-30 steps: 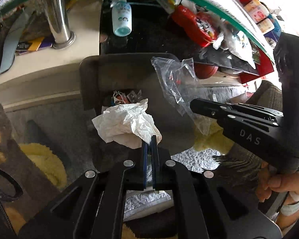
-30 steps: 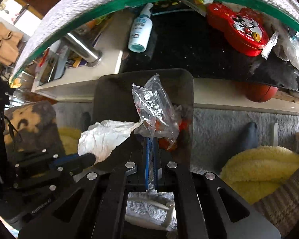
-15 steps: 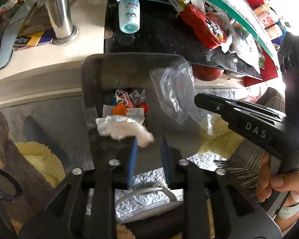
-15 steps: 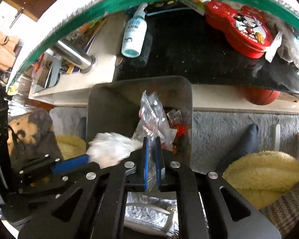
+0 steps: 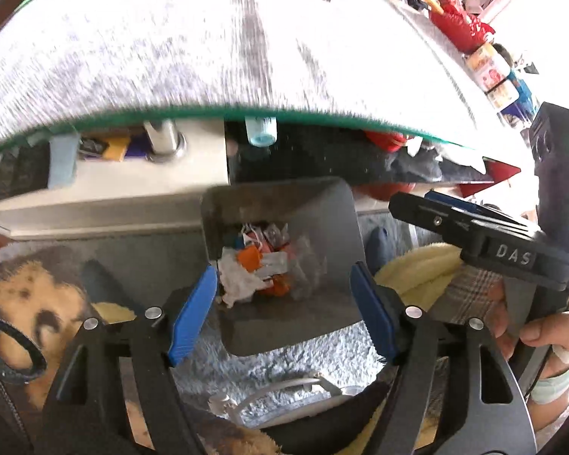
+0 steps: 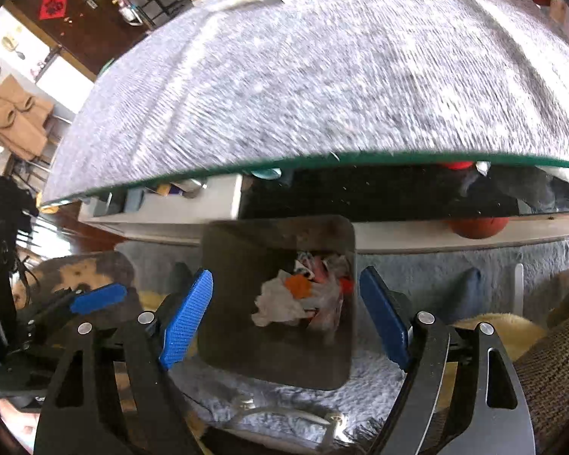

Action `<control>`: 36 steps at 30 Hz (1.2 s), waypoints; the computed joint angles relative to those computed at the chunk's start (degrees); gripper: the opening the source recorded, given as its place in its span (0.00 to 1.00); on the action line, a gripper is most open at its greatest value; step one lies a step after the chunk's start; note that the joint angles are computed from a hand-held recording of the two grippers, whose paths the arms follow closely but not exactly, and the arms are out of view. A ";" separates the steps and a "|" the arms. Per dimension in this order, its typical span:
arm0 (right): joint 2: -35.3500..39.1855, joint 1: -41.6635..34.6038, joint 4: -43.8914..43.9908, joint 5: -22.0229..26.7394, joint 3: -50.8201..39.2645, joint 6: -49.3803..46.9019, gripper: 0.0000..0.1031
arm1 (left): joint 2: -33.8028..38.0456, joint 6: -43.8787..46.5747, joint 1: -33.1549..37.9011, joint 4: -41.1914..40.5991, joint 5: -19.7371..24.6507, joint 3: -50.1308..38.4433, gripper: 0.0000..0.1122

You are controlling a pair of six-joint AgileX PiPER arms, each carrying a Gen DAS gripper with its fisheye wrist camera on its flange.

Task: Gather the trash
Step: 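Lower the tissue and plastic bag into the bin and open both tools, then grasp the white tube with the left tool while the right tool grasps the crumpled foil ball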

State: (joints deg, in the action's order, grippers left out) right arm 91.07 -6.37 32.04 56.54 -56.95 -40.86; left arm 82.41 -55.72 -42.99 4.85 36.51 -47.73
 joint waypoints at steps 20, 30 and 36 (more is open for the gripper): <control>10.88 4.69 -4.21 5.93 -34.54 12.19 0.79 | 2.04 14.73 13.29 2.93 14.35 -21.17 0.80; 29.49 8.42 -7.94 9.78 -58.63 19.73 0.78 | 15.75 26.06 21.83 -1.37 16.49 -36.31 0.80; 39.50 10.69 -9.84 13.03 -71.94 22.03 0.65 | 23.32 29.15 24.74 -3.68 17.78 -44.57 0.80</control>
